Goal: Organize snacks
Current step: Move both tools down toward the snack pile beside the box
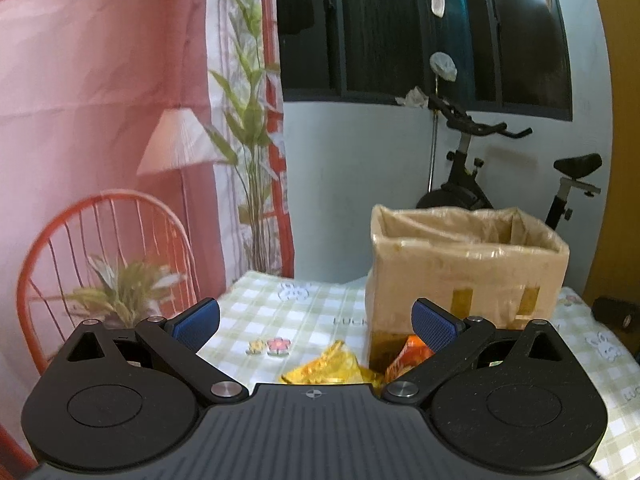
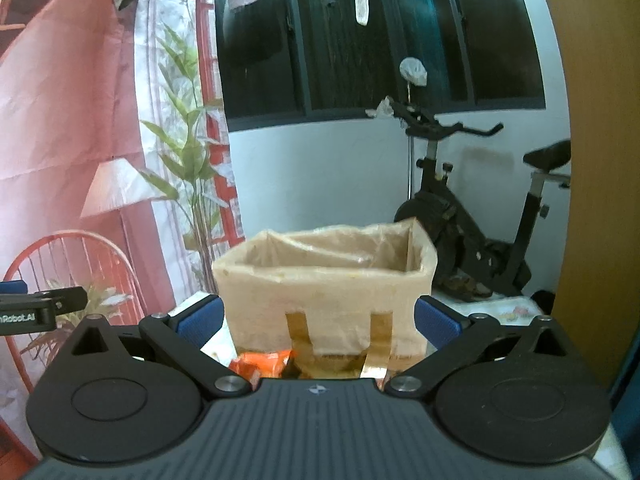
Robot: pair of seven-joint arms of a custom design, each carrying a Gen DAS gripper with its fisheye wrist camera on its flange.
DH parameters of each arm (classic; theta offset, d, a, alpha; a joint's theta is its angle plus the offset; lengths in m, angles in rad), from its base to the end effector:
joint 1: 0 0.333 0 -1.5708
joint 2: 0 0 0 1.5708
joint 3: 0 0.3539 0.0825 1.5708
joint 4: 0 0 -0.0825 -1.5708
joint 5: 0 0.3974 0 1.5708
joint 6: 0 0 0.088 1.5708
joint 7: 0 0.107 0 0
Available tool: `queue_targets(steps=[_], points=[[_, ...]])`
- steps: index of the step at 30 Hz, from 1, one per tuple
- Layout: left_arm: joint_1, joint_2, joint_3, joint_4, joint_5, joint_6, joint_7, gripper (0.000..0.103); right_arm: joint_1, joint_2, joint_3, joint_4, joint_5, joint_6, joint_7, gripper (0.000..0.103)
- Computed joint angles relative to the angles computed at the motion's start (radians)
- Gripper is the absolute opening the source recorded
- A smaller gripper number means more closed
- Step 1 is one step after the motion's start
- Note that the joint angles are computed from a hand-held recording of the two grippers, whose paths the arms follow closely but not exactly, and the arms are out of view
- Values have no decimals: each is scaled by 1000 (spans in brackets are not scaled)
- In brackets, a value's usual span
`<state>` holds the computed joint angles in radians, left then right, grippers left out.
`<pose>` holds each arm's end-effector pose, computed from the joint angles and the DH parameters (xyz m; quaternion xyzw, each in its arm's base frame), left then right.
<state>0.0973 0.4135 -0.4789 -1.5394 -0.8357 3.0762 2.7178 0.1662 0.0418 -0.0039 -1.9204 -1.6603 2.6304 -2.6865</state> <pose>0.7244 -0.1480 0.5761 -0.3971 0.7223 -0.4686 0.3179 0.6092 0.1244 0.5538 -0.3915 0.7020 -0.4589 0.3785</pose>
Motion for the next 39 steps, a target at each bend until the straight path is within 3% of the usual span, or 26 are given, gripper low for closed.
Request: queue_targets(steps=[7,12,21,24,27,31,39], points=[[-27,44,39,-16,67,11,-67,103,20,95,-8,1,74,-2,-7,103],[-79,63,111,-41,175,31,-172,103,53,170,-17,11,65,-10,36,103],[-65,91,99,-64,306,42,-265,103,109,278,-58,73,177,-39,-59,103],[-50,96,83,-69,328,41,-282,103,119,296,-79,87,129,-13,-20,103],[-32,104,64,-71,339,44,-294,103,122,320,-82,113,170,-20,-76,103],[-40,106,82,-68,352,23,-335,103,137,327,-99,112,127,-16,-26,103],[-22,103,59,-95,365,46,-341,103,171,357,-105,136,132,-103,-72,103]])
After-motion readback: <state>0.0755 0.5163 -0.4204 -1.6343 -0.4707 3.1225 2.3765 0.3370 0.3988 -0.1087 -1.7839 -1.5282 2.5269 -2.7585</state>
